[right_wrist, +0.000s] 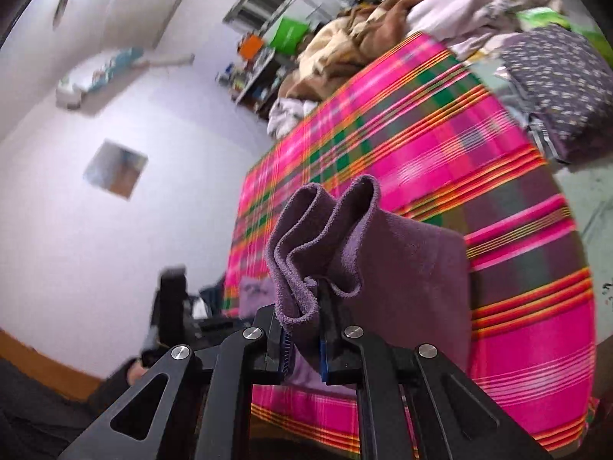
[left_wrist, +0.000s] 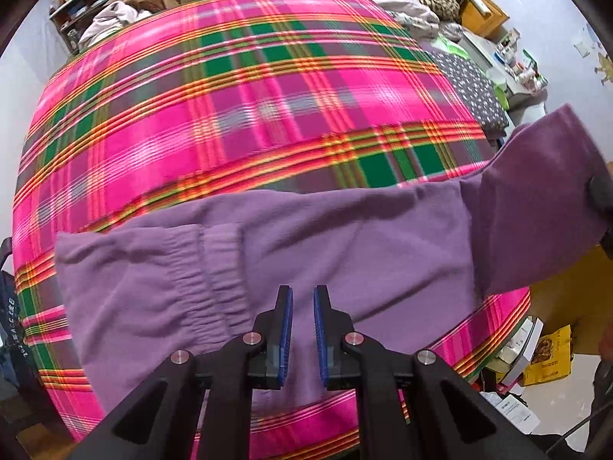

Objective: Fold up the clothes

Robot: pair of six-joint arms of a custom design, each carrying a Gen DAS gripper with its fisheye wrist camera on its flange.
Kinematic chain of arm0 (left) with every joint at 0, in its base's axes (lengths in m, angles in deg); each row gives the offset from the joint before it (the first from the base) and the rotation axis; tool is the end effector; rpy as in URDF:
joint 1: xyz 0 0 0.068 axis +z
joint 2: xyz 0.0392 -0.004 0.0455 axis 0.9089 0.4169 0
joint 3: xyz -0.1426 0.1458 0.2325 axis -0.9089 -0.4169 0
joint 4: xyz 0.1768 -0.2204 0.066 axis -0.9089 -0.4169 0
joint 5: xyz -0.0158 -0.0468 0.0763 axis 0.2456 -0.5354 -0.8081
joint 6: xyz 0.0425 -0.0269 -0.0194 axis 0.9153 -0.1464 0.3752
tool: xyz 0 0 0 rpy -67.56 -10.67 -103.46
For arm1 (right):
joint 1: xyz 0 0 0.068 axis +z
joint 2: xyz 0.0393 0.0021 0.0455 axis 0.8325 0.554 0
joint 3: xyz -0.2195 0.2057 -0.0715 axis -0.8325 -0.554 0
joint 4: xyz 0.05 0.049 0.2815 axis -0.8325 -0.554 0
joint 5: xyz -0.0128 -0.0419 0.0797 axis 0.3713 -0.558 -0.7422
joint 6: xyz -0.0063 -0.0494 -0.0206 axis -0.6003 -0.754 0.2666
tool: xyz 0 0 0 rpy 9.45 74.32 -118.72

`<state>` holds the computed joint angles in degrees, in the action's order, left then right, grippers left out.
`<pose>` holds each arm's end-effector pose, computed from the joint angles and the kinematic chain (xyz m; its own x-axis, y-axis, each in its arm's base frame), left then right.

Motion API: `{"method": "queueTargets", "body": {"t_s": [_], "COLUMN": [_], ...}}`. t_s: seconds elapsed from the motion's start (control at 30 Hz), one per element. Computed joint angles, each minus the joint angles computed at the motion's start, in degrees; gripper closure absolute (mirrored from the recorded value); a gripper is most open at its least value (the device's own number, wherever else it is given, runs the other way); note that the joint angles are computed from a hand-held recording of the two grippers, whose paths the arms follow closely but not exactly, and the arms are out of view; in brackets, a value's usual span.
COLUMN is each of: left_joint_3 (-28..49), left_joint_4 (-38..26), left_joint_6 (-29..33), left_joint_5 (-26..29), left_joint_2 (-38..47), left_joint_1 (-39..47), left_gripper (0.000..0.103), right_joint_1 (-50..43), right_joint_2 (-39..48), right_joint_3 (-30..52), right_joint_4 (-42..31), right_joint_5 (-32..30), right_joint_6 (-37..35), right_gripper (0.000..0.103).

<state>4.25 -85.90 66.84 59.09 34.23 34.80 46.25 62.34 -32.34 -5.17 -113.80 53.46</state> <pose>0.2399 -0.1478 0.2265 -0.8928 0.4201 -0.1627 0.4443 0.8807 -0.1639 0.1569 -0.0015 0.2467 -0.8741 0.3512 -0.3356 -0.0195 0.6650 0.7466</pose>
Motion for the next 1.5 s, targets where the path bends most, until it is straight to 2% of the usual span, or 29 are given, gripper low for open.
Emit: {"method": "queueTargets", "body": {"t_s": [0.13, 0.23, 0.43, 0.53, 0.6, 0.67, 0.77, 0.97, 1.1, 1.3, 1.5], "left_joint_3": [-1.6, -2.7, -3.7, -3.8, -3.9, -3.8, -3.4, -3.3, -5.0, -10.4, -14.0], "left_joint_4": [-0.6, -1.8, -4.8, -5.9, -6.1, -6.3, -6.6, -4.2, -0.7, 6.0, 13.6], "left_joint_6": [4.4, 7.9, 15.4, 18.6, 19.7, 20.6, 20.5, 17.1, 14.2, 11.2, 10.0], "left_joint_5": [0.7, 1.1, 1.6, 2.1, 2.8, 3.8, 5.6, 10.7, 14.2, 14.5, 12.9], "left_joint_2": [-2.6, -4.6, -7.7, -8.4, -8.5, -8.6, -8.2, -6.2, -4.7, -4.6, -4.1], "left_joint_1": [4.6, 8.5, 16.7, 20.1, 21.1, 21.7, 21.0, 14.2, 8.3, 1.4, -2.6], "left_gripper": [0.092, 0.092, 0.092, 0.092, 0.092, 0.092, 0.092, 0.091, 0.087, 0.086, 0.086], "right_joint_1": [18.8, 29.3, 42.7, 46.9, 48.9, 51.4, 54.6, 55.0, 50.9, 40.6, 29.2], "right_joint_2": [2.3, 7.3, 19.0, 26.1, 30.4, 29.4, 25.4, 13.9, 7.3, 0.3, -0.9], "right_joint_3": [-1.5, -2.6, -4.3, -4.1, -3.3, -4.0, -5.6, -8.0, -9.3, -12.7, -14.1], "right_joint_4": [8.9, 14.6, 27.1, 30.6, 31.7, 32.9, 33.6, 27.4, 20.5, 14.6, 10.4], "right_joint_5": [12.2, 18.9, 26.5, 28.5, 28.1, 28.1, 27.8, 31.9, 33.5, 28.3, 21.1], "right_joint_6": [11.4, 16.2, 24.1, 26.1, 28.2, 30.8, 34.0, 37.2, 35.7, 29.9, 20.3], "right_gripper": [0.091, 0.091, 0.091, 0.087, 0.070, 0.062, 0.062, 0.062, 0.062, 0.062, 0.062]}}
